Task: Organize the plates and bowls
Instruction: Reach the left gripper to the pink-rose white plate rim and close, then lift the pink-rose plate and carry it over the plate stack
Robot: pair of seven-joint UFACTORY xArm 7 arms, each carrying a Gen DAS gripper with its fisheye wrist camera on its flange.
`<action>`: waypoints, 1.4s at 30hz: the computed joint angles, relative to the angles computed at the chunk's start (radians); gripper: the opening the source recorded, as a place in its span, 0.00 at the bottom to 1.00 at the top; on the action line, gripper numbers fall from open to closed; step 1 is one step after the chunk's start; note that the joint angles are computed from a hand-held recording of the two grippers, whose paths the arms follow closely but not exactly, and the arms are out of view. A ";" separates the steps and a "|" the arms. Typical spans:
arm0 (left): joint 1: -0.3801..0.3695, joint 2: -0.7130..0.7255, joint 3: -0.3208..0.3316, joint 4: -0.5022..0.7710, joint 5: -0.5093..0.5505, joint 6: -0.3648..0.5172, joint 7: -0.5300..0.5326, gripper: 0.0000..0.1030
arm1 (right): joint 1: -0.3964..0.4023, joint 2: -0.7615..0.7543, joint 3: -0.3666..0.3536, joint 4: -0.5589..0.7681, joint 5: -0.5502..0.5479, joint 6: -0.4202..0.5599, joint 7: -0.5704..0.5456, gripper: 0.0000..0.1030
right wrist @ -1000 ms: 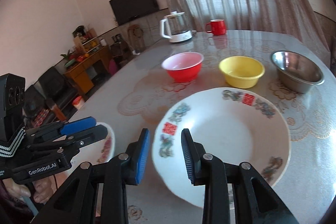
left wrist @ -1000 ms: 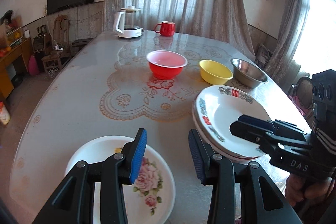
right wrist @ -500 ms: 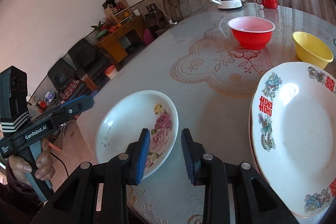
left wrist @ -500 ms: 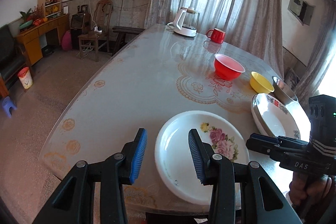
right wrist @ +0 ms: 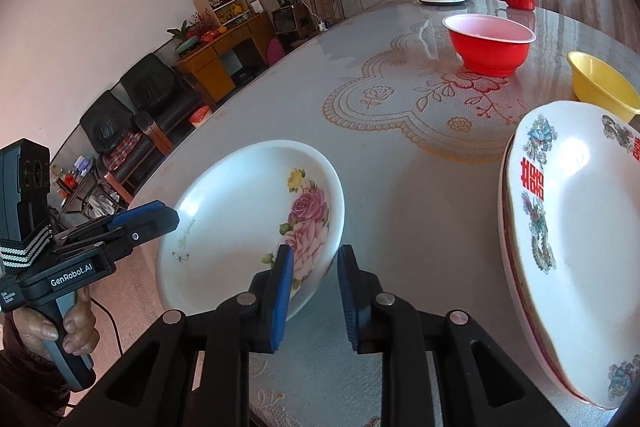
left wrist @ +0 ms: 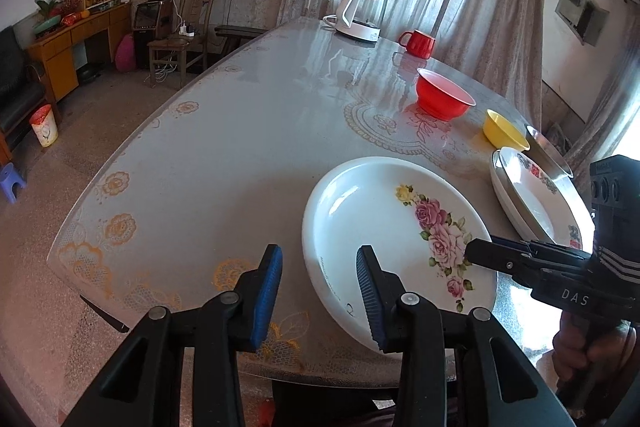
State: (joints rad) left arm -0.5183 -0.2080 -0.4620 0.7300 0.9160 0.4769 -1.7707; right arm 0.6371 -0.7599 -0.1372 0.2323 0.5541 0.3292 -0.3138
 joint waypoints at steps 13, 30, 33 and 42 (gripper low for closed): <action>-0.046 0.066 0.035 0.029 0.058 0.022 -0.028 0.23 | 0.039 0.018 -0.032 0.004 0.069 0.000 -0.041 0.24; -0.067 0.149 0.075 0.121 0.131 0.035 0.015 0.23 | 0.000 0.033 -0.009 -0.005 0.004 -0.064 0.009 0.21; -0.076 0.183 0.101 0.149 0.153 0.018 0.016 0.23 | -0.025 0.036 -0.001 -0.006 -0.017 -0.069 0.037 0.21; -0.116 0.231 0.155 0.191 0.171 0.017 0.037 0.29 | -0.027 0.060 -0.022 0.017 -0.029 -0.052 0.065 0.27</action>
